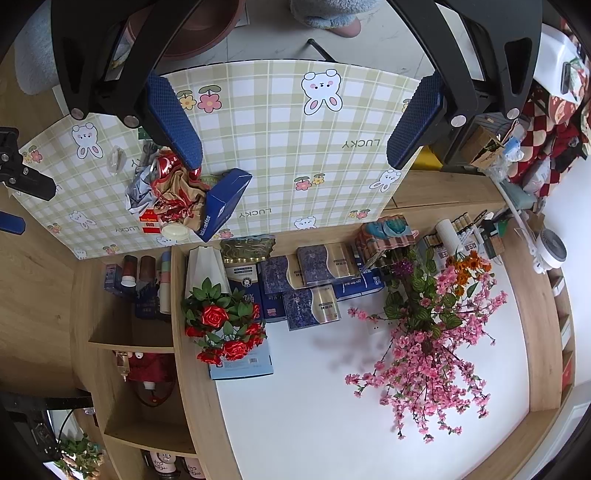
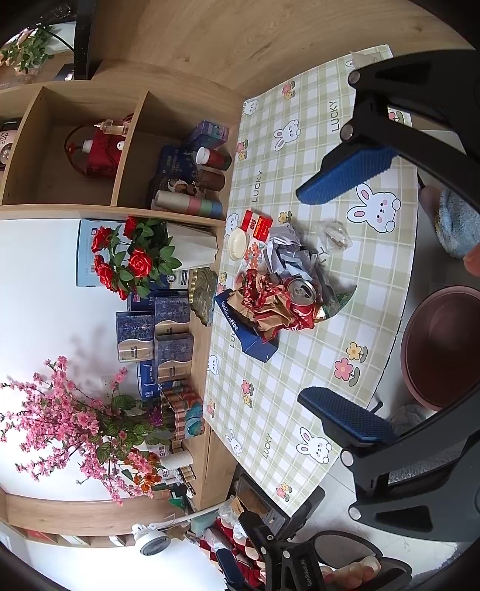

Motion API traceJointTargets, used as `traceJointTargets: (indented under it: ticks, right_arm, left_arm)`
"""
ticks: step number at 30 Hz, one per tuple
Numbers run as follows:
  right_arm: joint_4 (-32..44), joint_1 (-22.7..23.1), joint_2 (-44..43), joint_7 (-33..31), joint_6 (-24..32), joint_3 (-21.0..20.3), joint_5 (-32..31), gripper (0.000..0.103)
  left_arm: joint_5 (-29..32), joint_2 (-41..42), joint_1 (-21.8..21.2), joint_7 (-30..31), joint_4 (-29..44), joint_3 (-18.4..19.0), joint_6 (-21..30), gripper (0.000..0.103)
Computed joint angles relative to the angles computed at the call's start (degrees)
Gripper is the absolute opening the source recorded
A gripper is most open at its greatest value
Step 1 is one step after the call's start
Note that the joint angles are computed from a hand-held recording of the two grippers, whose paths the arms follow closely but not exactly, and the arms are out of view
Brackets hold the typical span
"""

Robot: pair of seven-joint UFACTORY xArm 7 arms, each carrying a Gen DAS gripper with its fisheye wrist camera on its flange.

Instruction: Collect trash

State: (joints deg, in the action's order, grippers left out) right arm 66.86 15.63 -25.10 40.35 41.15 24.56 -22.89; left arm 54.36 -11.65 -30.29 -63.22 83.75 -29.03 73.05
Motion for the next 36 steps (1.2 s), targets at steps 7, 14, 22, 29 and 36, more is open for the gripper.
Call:
traceJointTargets:
  ticks: [7,14,22,29,36]
  right_arm:
    - [0.17,-0.08,-0.21,0.33,0.27,0.2,-0.29,0.097]
    - [0.17,-0.06,-0.15,0.55,0.3,0.27,-0.41,0.097]
    - [-0.03,-0.12,-0.21,0.73,0.3,0.28,-0.6,0.097]
    - [-0.4,-0.2,-0.21,1.06,-0.03,0.37,-0.78,0.097]
    - [-0.94,-0.26,-0.31,1.48,-0.51,0.34,-0.92,0.097]
  left_arm:
    - [0.22,0.27,-0.14,0.19,0.3,0.02,0.12,0.098]
    - [0.23,0.7,-0.51,0.48,0.95,0.07,0.21,0.098]
    - [0.38,1.69,-1.66,0.95,2.17,0.19,0.89,0.098]
    - [0.52,1.83,-2.17,0.76,2.12,0.69,0.65,0.098]
    - [0.49,1.75,-2.34,0.57,1.88,0.86,0.48,0.098]
